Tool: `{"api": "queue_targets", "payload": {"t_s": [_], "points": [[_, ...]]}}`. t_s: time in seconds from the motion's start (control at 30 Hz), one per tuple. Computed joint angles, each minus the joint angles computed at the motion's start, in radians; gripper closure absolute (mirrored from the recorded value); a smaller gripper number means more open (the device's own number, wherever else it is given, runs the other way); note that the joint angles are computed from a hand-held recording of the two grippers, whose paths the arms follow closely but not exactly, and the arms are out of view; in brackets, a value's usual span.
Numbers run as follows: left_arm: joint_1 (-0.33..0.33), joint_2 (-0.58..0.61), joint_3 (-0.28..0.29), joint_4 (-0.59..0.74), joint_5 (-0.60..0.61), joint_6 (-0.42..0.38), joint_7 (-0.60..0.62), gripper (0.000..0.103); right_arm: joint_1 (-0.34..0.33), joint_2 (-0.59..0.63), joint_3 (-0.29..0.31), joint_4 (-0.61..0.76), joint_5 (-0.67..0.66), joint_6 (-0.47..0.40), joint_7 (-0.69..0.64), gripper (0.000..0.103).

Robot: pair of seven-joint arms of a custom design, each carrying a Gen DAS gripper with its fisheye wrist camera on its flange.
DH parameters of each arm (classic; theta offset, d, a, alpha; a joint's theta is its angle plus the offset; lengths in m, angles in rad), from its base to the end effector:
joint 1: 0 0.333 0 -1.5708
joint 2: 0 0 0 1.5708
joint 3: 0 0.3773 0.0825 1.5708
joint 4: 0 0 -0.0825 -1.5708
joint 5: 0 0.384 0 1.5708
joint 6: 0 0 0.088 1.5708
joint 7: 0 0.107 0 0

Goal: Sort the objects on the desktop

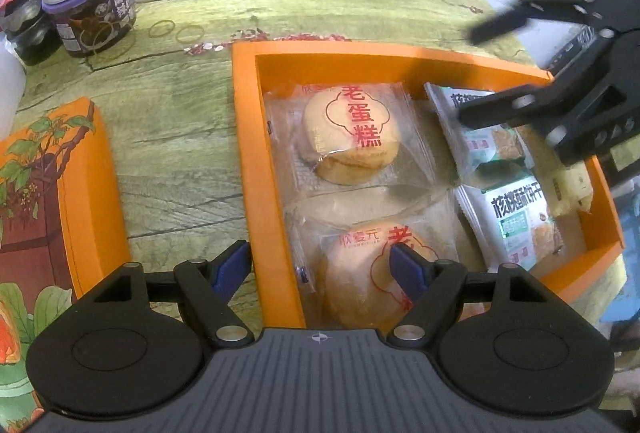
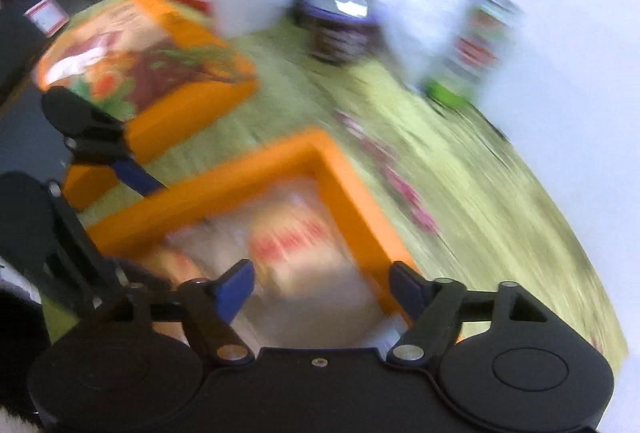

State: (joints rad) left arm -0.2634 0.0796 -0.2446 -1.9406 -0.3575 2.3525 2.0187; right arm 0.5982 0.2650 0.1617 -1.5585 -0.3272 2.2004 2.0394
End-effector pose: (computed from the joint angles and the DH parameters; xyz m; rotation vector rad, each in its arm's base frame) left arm 0.5345 -0.2980 0.5399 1.2331 -2.8003 0.7052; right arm 0.5193 0.4575 0.5957 -2.3306 1.5116 -0.4493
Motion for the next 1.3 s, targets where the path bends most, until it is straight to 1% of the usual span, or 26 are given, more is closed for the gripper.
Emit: {"api": "queue_targets", "payload": {"t_s": [0.07,0.1,0.13,0.2,0.33,0.47,0.5,0.57,0.6,0.67,0.7,0.77,0.8,0.9,1.1,1.2,1.3], "points": [[-0.002,0.001,-0.001,-0.001,0.007,0.007,0.000,0.026,-0.002,-0.045,-0.018,-0.042,0.024,-0.076,0.130,0.028],[-0.003,0.002,-0.001,-0.001,0.010,0.011,-0.001,0.026,-0.009,-0.063,-0.022,-0.063,0.041,-0.098,0.199,0.028],[-0.004,0.002,-0.001,-0.002,0.013,0.015,-0.001,0.026,-0.018,-0.082,-0.024,-0.088,0.062,-0.106,0.266,0.028],[-0.005,-0.001,-0.001,-0.003,0.018,0.019,-0.004,0.026,-0.032,-0.107,-0.020,-0.128,0.077,-0.096,0.357,0.028],[-0.008,-0.004,-0.002,-0.004,0.039,0.016,-0.005,0.026,-0.043,-0.072,-0.011,-0.101,0.089,-0.145,0.465,0.028],[-0.010,-0.012,-0.002,-0.011,0.049,0.016,-0.009,0.025,-0.056,-0.035,-0.014,-0.080,0.138,-0.160,0.572,0.027],[-0.010,-0.013,-0.002,-0.013,0.048,0.018,-0.009,0.025,-0.059,-0.028,-0.015,-0.077,0.151,-0.164,0.599,0.026],[-0.009,-0.014,-0.001,-0.015,0.044,0.018,-0.008,0.025,-0.064,-0.032,-0.015,-0.101,0.179,-0.144,0.652,0.026],[-0.009,-0.014,-0.001,-0.016,0.041,0.017,-0.008,0.025,-0.066,-0.032,-0.014,-0.106,0.188,-0.135,0.670,0.024],[-0.008,-0.014,-0.001,-0.017,0.036,0.016,-0.009,0.025,-0.069,-0.029,-0.012,-0.115,0.203,-0.117,0.702,0.017],[-0.008,-0.015,-0.001,-0.017,0.034,0.015,-0.009,0.025,-0.069,-0.024,-0.012,-0.112,0.201,-0.116,0.712,0.016],[-0.008,-0.016,-0.001,-0.018,0.035,0.016,-0.007,0.025,-0.066,-0.016,-0.014,-0.103,0.192,-0.127,0.740,0.017],[-0.008,-0.016,-0.001,-0.018,0.035,0.016,-0.005,0.025,-0.064,-0.014,-0.015,-0.100,0.188,-0.130,0.754,0.019],[-0.008,-0.017,-0.001,-0.020,0.033,0.015,-0.002,0.025,-0.068,-0.027,-0.016,-0.121,0.195,-0.102,0.796,0.022],[-0.008,-0.018,-0.001,-0.021,0.035,0.014,-0.005,0.025,-0.076,-0.042,-0.013,-0.152,0.210,-0.046,0.855,0.022],[-0.008,-0.017,-0.001,-0.020,0.033,0.013,-0.004,0.024,-0.078,-0.039,-0.010,-0.148,0.209,-0.050,0.848,0.020],[-0.008,-0.016,-0.001,-0.019,0.031,0.011,-0.003,0.024,-0.082,-0.059,-0.007,-0.164,0.223,-0.042,0.846,0.020]]}}
